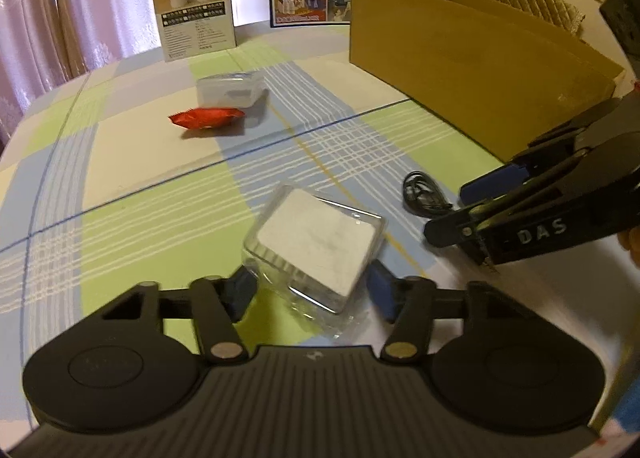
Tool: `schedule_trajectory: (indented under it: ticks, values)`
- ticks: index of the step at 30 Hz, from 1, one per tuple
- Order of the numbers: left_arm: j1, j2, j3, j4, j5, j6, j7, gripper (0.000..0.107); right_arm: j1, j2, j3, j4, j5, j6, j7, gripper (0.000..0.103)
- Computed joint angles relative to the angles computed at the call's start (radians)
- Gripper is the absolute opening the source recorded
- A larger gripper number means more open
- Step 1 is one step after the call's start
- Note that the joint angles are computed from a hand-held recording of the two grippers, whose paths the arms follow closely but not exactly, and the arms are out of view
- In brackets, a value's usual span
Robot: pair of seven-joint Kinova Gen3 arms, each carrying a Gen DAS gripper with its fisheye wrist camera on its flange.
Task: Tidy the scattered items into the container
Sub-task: 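Grasp the clear plastic box with the left gripper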
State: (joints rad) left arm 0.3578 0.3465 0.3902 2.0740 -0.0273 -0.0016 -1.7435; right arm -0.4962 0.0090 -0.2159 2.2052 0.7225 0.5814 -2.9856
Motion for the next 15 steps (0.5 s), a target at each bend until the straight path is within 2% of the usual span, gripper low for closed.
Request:
schedule_trajectory:
  ticks: [2,5,10,15]
  values:
    - [0.008,-0.006,-0.003,0.004,-0.002,0.001,0.000,0.044,0.001,0.002,0.001,-0.002,-0.004,-0.002,0.004,0.045]
    - [0.095,-0.020,-0.089,0.007,0.013,0.004,0.018,0.041,0.001,0.002,0.002,-0.002,-0.004,-0.001,0.002,0.045]
    - [0.138,-0.042,-0.134,0.022,0.027,0.007,0.043,0.040,0.003,0.000,0.005,0.003,-0.005,-0.011,-0.013,0.045]
    - [0.150,-0.049,-0.150,0.043,0.029,-0.012,0.059,0.041,0.001,0.003,0.000,0.000,0.005,-0.006,-0.016,0.045]
